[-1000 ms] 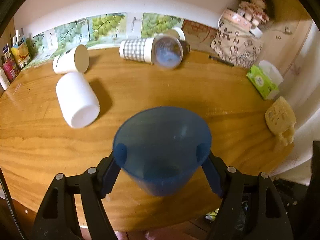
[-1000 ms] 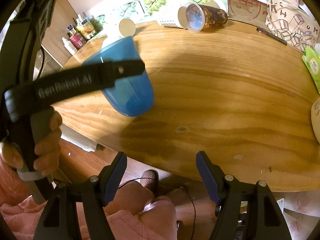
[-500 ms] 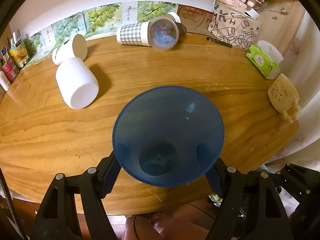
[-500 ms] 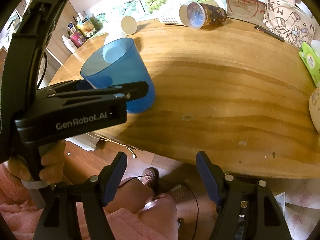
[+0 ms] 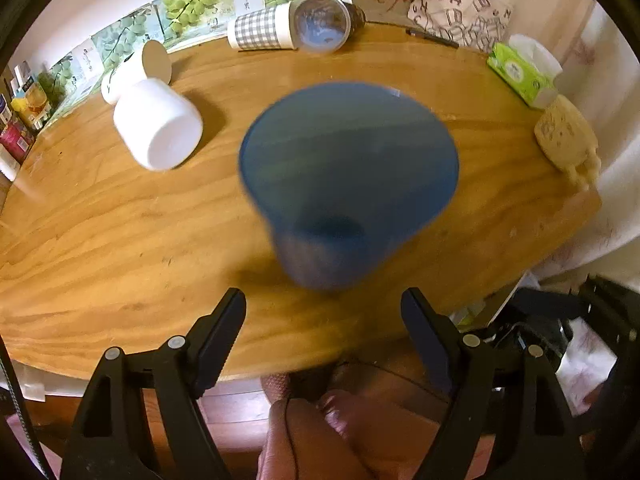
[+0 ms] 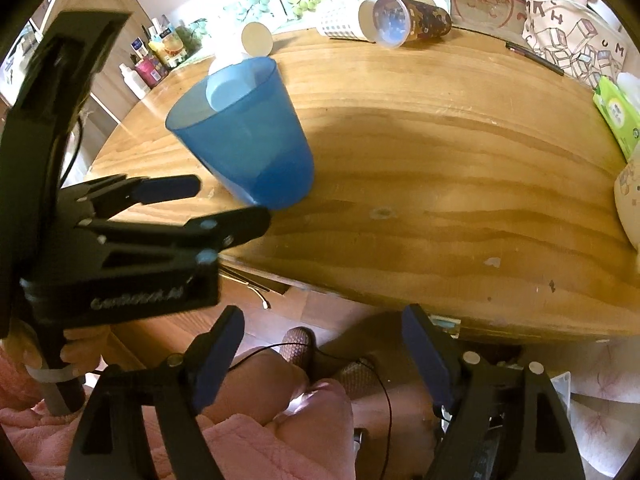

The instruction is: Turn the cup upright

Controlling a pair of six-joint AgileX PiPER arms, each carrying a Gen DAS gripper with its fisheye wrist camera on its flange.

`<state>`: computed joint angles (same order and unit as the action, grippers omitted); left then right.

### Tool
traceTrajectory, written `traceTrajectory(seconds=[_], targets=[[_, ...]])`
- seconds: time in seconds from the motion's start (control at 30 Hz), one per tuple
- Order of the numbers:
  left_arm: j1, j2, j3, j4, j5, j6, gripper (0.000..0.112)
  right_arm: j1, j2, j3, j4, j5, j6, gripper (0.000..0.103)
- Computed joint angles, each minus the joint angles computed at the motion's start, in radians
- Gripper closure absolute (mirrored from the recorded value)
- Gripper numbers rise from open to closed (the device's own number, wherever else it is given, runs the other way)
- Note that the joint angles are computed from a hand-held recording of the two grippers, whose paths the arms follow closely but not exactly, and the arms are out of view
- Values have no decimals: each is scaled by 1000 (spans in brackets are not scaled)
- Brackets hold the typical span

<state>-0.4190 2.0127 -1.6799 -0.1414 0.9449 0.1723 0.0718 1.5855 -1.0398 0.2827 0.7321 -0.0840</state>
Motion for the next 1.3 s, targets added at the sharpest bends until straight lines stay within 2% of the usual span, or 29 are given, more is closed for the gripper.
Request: traceTrajectory(seconds=[0.17, 0.4, 0.57, 0.8, 0.93, 1.03, 1.1, 1.2, 1.3], targets=[[25, -52, 85, 47, 8, -9, 29, 25, 8, -1, -60, 12, 82, 21], [65, -152, 190, 228, 10, -203, 29, 69, -17, -38, -158, 70, 186, 21], [80, -237, 191, 323, 3, -267, 29, 102, -65, -124, -255, 157, 269, 18], [94, -332, 71, 297, 46, -308, 29, 115, -149, -265, -294, 257, 396, 15], [92, -351, -40, 274, 91, -328, 29, 176, -199, -342, -397, 299, 535, 15], [97, -371, -96, 227, 123, -323, 29, 214, -252, -358, -459, 299, 621, 15], [83, -392, -106, 234, 124, -328, 27, 251, -284, -358, -532, 295, 681, 15], [70, -441, -92, 231, 90, -318, 24, 349, -321, -360, -720, 307, 806, 15], [72, -476, -77, 217, 54, -328, 22, 407, -354, -333, -844, 287, 901, 10]])
